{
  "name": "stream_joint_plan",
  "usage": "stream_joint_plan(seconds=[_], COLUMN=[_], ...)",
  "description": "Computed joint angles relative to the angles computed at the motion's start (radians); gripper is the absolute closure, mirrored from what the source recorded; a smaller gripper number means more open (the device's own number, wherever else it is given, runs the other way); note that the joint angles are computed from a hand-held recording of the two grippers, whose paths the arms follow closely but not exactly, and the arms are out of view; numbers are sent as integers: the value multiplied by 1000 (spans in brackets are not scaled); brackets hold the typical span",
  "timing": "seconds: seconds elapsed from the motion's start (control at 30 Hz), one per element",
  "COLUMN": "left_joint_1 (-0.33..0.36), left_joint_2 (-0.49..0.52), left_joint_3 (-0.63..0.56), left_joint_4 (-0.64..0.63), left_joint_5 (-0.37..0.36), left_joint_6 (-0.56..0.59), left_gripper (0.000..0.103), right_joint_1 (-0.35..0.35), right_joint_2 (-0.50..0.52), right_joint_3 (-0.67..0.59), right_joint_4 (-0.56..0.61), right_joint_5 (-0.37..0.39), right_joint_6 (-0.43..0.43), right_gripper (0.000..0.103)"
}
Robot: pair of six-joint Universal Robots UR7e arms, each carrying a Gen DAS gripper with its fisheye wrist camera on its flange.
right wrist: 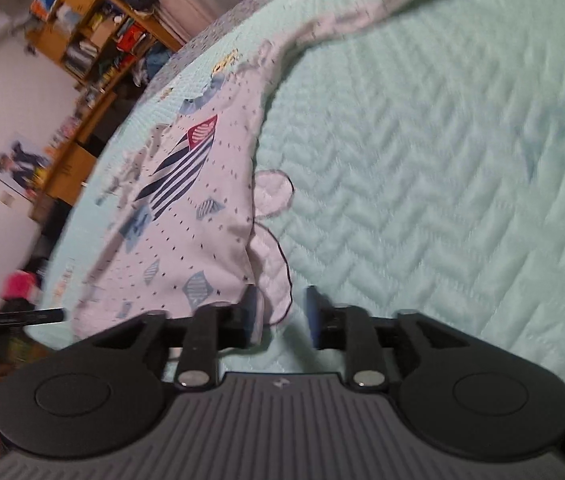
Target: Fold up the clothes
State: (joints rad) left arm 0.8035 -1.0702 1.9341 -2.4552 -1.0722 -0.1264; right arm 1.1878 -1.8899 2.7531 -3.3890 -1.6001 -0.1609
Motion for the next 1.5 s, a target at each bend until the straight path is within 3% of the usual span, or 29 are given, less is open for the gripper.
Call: stream_joint_plan(seconds=[0.07,0.1,0.17,0.3,0.37,0.4,0.43,0.47,0.53,0.63,0.67,0.7,0.77,0.8,0.9,1.03,1.07,1.1,1.13,1.17,1.2,1.27,1.3,1.43,1.5], left_joint_1=[0,2,7,-6,2,6,6,-3,-17,-22,-21,-21,-20,-20,-10,13,19,36,47,58,62,51,54,78,82], left_joint_2=[-23,-32,-22,90,156,190,224,240,216,175,162,151,163,173,250,363,390,396,379,358,344,331,321,295,301], left_joint_3=[9,12,9,-35,-65,-83,-98,-85,-41,-27,-28,-30,-58,-74,-152,-250,-276,-278,-259,-240,-234,-227,-219,-226,-245], left_joint_4=[-22,-45,-125,-217,-154,-119,-91,-104,-162,-157,-160,-165,-193,-207,-242,-191,-173,-181,-230,-261,-257,-245,-263,-300,-311], left_joint_5=[-31,-58,-140,-194,-171,-159,-132,-64,-36,-44,-58,-71,-100,-113,-122,28,67,79,50,14,6,75,72,-106,-185], left_joint_6=[-15,-17,20,59,61,61,61,78,88,61,63,67,79,85,103,52,35,23,29,21,4,-18,-16,-15,-3], left_gripper=[26,26,25,10,12,15,26,30,30,30,30,30,23,20,11,10,12,14,14,15,15,15,15,15,12], right_joint_1=[66,77,48,2,-23,-40,-58,-77,-131,-151,-137,-118,-58,-22,37,48,41,27,15,0,-18,-35,-32,15,37], right_joint_2=[68,103,150,264,308,310,309,310,291,190,168,151,177,210,356,526,549,564,563,542,511,438,405,347,389], right_joint_3=[-19,-29,-55,-113,-134,-126,-111,-97,-60,-20,-21,-26,-48,-70,-161,-252,-259,-249,-230,-208,-181,-139,-130,-129,-164], right_joint_4=[-77,-113,-121,-89,-44,-38,-49,-62,-92,-70,-56,-42,-54,-64,-77,-47,-34,-57,-86,-88,-87,-68,-47,-33,-76], right_joint_5=[-25,9,148,369,413,396,372,347,341,306,283,262,246,251,359,468,452,437,428,423,426,402,382,351,386], right_joint_6=[-5,1,11,45,38,29,20,11,18,21,22,27,17,12,9,66,84,87,82,80,79,75,72,40,64], right_gripper=[64,63,55,54,54,54,69,97,101,99,93,86,53,50,50,49,54,64,82,87,87,87,85,38,38])
